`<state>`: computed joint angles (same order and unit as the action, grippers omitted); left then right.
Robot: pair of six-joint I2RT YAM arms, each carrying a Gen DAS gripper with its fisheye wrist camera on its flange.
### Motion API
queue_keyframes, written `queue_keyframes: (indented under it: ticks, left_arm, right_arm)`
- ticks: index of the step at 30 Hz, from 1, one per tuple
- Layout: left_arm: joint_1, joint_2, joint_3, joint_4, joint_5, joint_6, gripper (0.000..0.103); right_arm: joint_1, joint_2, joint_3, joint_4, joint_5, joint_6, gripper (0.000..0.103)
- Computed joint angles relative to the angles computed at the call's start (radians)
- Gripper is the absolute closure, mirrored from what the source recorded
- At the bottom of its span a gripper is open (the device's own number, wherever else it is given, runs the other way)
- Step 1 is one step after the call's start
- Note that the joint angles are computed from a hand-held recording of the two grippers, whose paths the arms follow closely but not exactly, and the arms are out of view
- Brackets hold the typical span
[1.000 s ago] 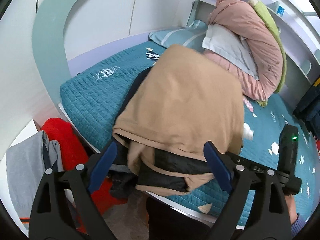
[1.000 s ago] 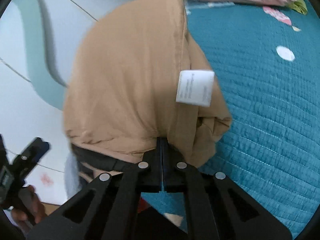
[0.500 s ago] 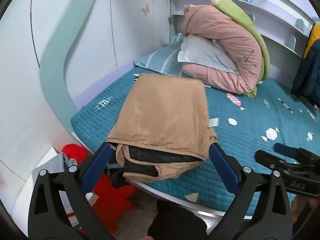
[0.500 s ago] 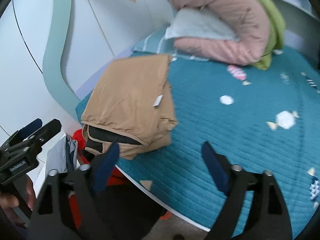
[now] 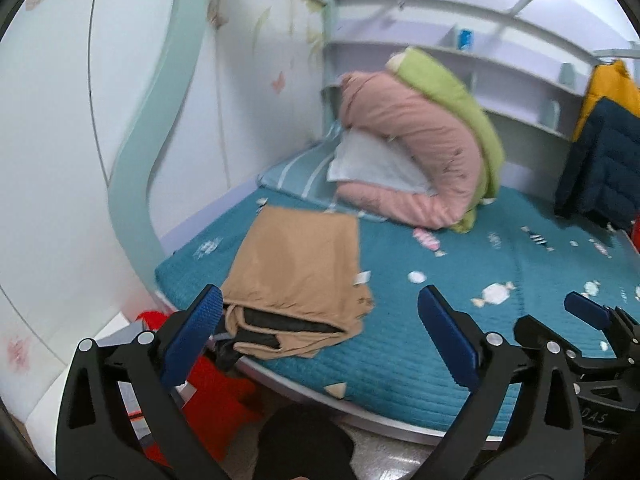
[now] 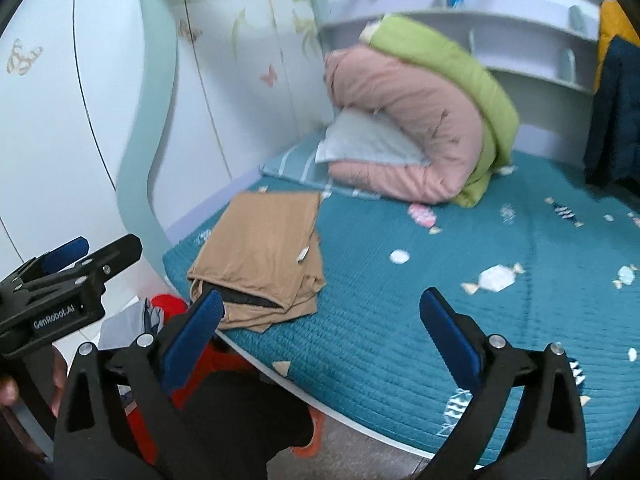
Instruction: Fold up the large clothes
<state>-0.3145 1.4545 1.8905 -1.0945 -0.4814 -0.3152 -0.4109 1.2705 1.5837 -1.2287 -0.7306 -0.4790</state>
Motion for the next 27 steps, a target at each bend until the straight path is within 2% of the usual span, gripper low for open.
queue_keyframes:
  ticks: [9, 15, 17, 20, 23, 27]
  left_arm:
    - [-0.249, 0.055, 0.196, -0.1, -0.202, -0.066, 0.005]
    - [-0.379, 0.09, 0.293, -0.134, -0.298, -0.069, 0.005]
    - [-0.416, 0.1, 0.324, -0.141, -0.316, -0.063, 0.005]
    - [-0.467, 0.107, 0.361, -0.156, -0.355, -0.061, 0.005]
    - [-0.507, 0.128, 0.413, -0.185, -0.394, -0.068, 0.005]
    - [-0.552, 0.154, 0.468, -0.215, -0.437, -0.077, 0.005]
  right_arm:
    - [-0.327, 0.035, 0.246, -0.242, -0.228, -0.198, 0.008]
    - [-0.493, 0.02, 0.32, -0.265, -0.314, -0.27, 0.008]
    - [-0.526, 0.012, 0.323, -0.251, -0.334, -0.275, 0.008]
    - [-0.576, 0.032, 0.365, -0.299, -0.376, -0.321, 0.008]
    - [-0.62, 0.015, 0.351, -0.267, -0.401, -0.321, 0.007]
    - [-0.665, 0.037, 0.381, -0.314, -0.438, -0.362, 0.007]
